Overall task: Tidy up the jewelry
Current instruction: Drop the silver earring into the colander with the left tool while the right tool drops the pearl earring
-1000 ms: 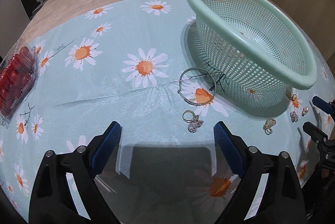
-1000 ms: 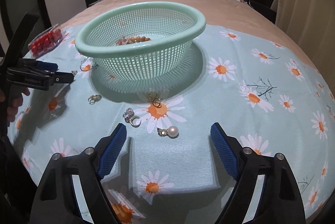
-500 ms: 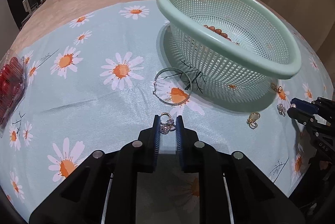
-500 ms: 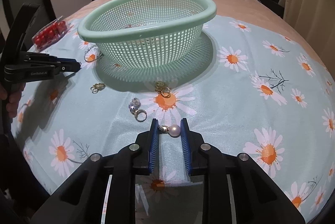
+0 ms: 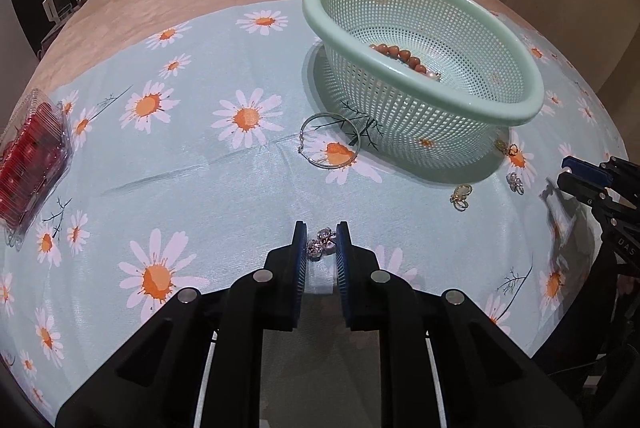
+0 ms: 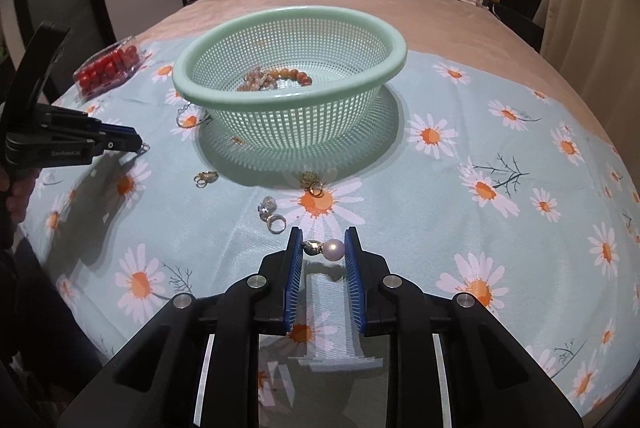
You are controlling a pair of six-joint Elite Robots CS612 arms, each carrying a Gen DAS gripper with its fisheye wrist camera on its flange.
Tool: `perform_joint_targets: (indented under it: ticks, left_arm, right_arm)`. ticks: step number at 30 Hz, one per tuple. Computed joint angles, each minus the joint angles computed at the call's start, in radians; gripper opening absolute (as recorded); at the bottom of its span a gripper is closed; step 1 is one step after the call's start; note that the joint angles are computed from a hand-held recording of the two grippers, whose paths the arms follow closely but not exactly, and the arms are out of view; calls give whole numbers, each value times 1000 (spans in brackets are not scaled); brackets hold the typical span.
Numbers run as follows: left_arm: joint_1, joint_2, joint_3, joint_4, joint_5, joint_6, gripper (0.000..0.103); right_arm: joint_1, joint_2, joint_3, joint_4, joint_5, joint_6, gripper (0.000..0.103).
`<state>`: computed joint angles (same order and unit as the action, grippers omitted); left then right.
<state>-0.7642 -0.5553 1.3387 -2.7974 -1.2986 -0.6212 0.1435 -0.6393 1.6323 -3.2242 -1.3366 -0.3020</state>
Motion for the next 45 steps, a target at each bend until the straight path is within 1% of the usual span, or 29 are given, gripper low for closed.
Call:
perform_joint_targets:
  ticks: [4, 11, 16, 21, 24, 32, 35, 36, 37, 38, 39, 40, 41, 42, 44, 45]
  left_arm:
    - [-3, -22, 16, -12, 36, 18, 15]
    - [-9, -63, 27, -49, 113, 54, 15]
    - [-4, -71, -10, -61, 150, 106, 15]
    - [-1, -51, -71, -60, 145, 161, 15]
    - [4, -28, -114, -49, 124, 188, 15]
    - [26, 45, -228, 32, 52, 209, 16]
    - [33, 63, -250, 47, 25, 210, 16]
    - [35, 68, -257, 54, 20, 208, 16]
    - [35, 71, -261, 62, 24, 204, 20]
    - [34, 73, -262, 70, 37, 199, 28]
    - [32, 71, -257, 70, 54, 194, 54]
    - [31, 66, -245, 60, 75, 187, 78]
    - [30, 59, -229, 41, 91, 177, 83]
    - [31, 51, -212, 20, 92, 160, 84]
    - [36, 36, -186, 5, 89, 117, 91]
    - [36, 28, -174, 6, 103, 93, 95]
  right_arm:
    - [1, -16, 4, -13, -1, -18, 20]
    - [2, -44, 0, -68, 21, -38, 20]
    - [4, -51, -29, -86, 39, -41, 20]
    - [7, -42, -74, -72, 55, -41, 20]
    - [10, -32, -102, -51, 60, -45, 20]
    - [13, 18, -185, 27, 60, -37, 20]
    - [17, 39, -212, 57, 57, -30, 21]
    - [19, 45, -221, 68, 53, -30, 22]
    - [20, 50, -228, 77, 47, -31, 24]
    - [23, 54, -232, 75, 38, -30, 34]
    - [25, 57, -232, 60, 22, -23, 44]
    - [26, 58, -228, 37, 6, -13, 67]
    - [25, 58, -221, 7, 2, -4, 82]
    - [22, 56, -213, -17, 9, 7, 85]
    - [15, 48, -203, -17, 33, 16, 85]
    - [15, 44, -198, -25, 25, 22, 85]
